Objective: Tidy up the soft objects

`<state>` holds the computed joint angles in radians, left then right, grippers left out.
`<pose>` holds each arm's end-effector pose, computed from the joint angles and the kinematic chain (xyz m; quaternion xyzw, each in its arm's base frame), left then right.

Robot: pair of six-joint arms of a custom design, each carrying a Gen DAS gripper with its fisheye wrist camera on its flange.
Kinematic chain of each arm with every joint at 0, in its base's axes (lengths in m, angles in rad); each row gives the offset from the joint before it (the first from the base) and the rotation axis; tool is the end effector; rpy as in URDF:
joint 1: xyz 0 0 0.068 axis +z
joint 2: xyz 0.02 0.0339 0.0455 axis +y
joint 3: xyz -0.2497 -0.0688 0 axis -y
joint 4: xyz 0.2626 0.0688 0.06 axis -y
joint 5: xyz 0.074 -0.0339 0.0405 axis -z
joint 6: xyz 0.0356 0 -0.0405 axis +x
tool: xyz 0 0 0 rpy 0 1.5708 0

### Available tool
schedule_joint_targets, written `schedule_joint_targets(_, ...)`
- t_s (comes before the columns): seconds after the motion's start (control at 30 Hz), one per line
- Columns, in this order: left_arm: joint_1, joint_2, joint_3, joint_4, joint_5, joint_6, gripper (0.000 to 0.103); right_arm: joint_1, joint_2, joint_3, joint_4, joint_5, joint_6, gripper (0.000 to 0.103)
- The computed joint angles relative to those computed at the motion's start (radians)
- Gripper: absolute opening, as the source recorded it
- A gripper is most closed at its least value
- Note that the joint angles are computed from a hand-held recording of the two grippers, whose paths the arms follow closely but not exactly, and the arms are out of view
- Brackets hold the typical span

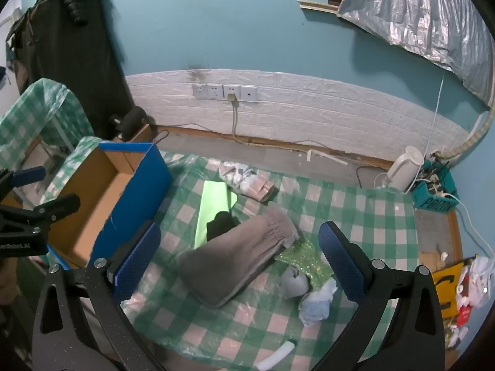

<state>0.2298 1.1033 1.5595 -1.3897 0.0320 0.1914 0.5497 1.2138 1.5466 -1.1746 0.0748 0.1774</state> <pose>0.1775 0.0403 0.4179 -0.0132 0.9495 0.0506 0.3095 0.2011 0.1201 0.4083 -0.1597 0.9200 0.0940 0.3454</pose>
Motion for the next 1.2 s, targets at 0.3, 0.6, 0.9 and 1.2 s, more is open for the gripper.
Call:
schedule_joint_targets(0.3,0.002,-0.003,-0.006,0.010,0.004,-0.002,0.100,-0.005,0.002,0.000,0.002,-0.008,0.000,0.101)
schedule_joint_targets(0.6,-0.009,0.018,0.020,0.014,0.000,-0.009,0.100,-0.001,0.002,-0.003,0.003,-0.006,-0.001,0.101)
schedule_joint_targets(0.9,0.002,0.028,0.042,0.009,0.016,0.003,0.100,-0.004,0.000,-0.008,0.005,-0.004,-0.001,0.101)
schedule_joint_targets(1.2,-0.020,0.008,0.024,0.010,0.006,-0.015,0.100,-0.006,-0.001,-0.009,0.004,-0.005,-0.004,0.101)
